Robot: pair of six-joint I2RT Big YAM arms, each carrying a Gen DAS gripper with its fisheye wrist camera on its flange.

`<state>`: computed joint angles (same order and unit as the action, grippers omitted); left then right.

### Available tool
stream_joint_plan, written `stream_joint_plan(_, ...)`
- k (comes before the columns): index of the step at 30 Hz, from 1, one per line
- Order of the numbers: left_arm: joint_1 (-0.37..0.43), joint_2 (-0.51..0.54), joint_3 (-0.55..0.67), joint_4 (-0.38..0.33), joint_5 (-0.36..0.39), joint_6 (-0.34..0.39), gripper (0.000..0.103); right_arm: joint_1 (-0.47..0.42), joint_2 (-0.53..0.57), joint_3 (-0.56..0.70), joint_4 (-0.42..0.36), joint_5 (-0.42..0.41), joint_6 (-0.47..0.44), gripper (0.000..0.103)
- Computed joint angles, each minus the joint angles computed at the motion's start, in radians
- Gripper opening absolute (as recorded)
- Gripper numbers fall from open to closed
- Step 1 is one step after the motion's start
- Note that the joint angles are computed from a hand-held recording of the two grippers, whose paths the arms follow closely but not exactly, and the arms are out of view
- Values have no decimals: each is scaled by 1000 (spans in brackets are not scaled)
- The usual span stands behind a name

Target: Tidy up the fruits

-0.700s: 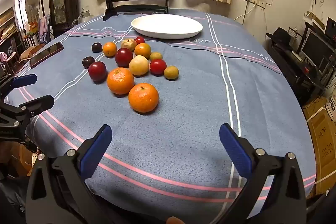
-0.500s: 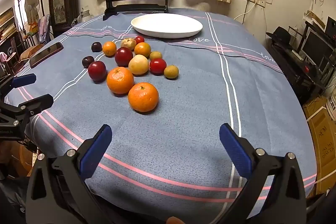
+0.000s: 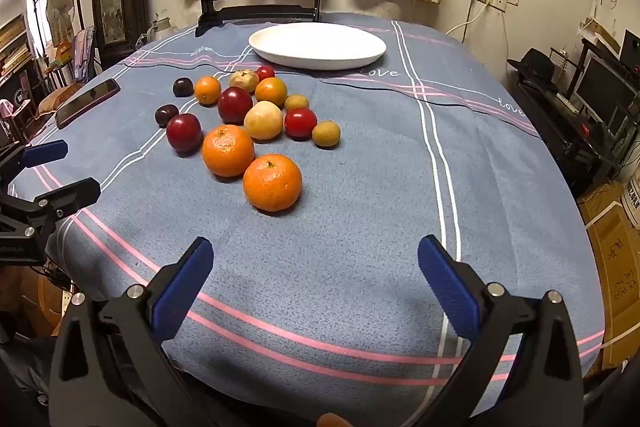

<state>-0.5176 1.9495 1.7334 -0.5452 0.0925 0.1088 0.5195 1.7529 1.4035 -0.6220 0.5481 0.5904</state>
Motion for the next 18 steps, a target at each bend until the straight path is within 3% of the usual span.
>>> stream_joint_plan(18,-1,3,2,-5,-7,-5,101,-2,7,4,-9,-10,7,102)
